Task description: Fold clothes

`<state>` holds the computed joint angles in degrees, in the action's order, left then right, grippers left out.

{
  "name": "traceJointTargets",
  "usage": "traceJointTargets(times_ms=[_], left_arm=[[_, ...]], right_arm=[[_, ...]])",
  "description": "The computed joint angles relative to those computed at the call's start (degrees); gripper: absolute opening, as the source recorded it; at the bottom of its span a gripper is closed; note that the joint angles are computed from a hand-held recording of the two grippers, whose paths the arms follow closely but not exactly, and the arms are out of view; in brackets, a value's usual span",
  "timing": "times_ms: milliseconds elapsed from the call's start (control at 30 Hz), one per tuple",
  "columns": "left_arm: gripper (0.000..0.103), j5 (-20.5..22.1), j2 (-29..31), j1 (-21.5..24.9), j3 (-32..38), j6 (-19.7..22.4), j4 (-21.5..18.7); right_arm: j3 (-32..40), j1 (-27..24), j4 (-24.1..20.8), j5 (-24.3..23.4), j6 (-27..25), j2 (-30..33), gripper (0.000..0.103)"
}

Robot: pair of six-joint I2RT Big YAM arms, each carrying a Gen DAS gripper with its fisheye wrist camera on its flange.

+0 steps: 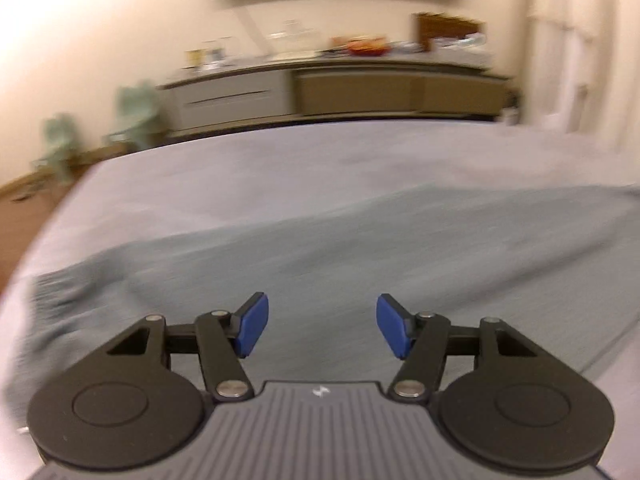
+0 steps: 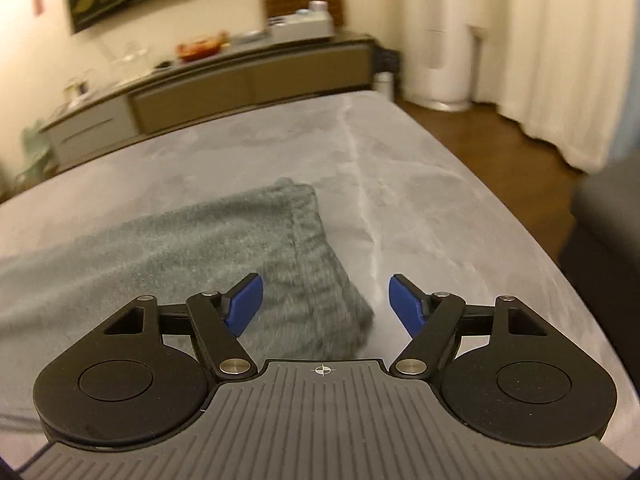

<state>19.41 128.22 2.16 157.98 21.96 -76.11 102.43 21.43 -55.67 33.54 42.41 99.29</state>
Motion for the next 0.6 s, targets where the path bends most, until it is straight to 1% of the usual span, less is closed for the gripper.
traceJointTargets(times_ms=[33,67,100,133,167,233,267,333,367,400,433,500,533,567,600], left_arm=[[0.061,1.8,0.9,-0.9,1.8,0.0,-1.5],[0.061,2.9,0.8,-1.9,1.6,0.5,-1.8],[0.061,3.6,0.4,-2.7,0.5,1.3,-1.6],[0.061,3.7,-0.2,-3.5,-1.3,2.1,-0.8],[0.061,3.4,-0.9,-4.2,-3.1,2.8,0.1],[0.061,3.4,-1.8,-5.3,-5.6,3.4,1.4],[0.061,3.5,-2.2,-5.8,-6.6,3.6,2.0],[0.061,4.3,-2.9,-6.7,-8.3,4.2,2.8],[0.061,5.1,-2.8,-7.1,-8.3,5.0,2.5],[0.061,4.8,-2.8,-7.6,-8.3,6.2,1.9],[0.061,4.2,-3.2,-8.3,-9.5,7.6,1.6],[0.061,2.9,-3.8,-9.6,-11.7,10.0,1.4],[0.061,1.9,-4.6,-10.1,-13.9,11.3,2.0],[0.061,1.0,-5.4,-10.5,-15.9,12.6,2.4],[0.061,0.6,-6.2,-10.8,-17.6,13.5,3.0]], right_arm=[[-1.9,-1.1,2.9,-2.0,-1.9,-1.1,0.067],[-2.1,-2.0,3.8,-5.0,-2.4,-1.3,0.05],[-2.3,-2.9,4.4,-7.9,-2.7,-1.4,0.038],[-0.6,-3.6,2.8,-9.5,-3.5,-0.4,0.021],[1.1,-4.2,1.3,-11.0,-4.3,0.5,0.014],[3.0,-4.7,1.3,-12.0,-7.7,1.6,0.007],[2.8,-4.6,2.4,-11.8,-9.1,1.2,0.005],[1.7,-4.5,5.1,-10.8,-12.2,-0.2,0.004],[0.8,-4.6,6.0,-10.0,-13.3,-1.0,0.004],[0.7,-4.8,6.1,-9.3,-13.8,-1.0,0.003],[1.1,-5.2,4.8,-8.5,-14.1,-0.3,0.0],[2.2,-5.6,1.3,-8.0,-13.2,1.3,0.0],[2.2,-5.9,-0.1,-8.5,-13.0,1.7,0.0],[1.9,-6.1,-0.5,-8.9,-13.4,2.2,0.0],[0.8,-6.1,1.2,-8.6,-13.8,1.8,0.0]])
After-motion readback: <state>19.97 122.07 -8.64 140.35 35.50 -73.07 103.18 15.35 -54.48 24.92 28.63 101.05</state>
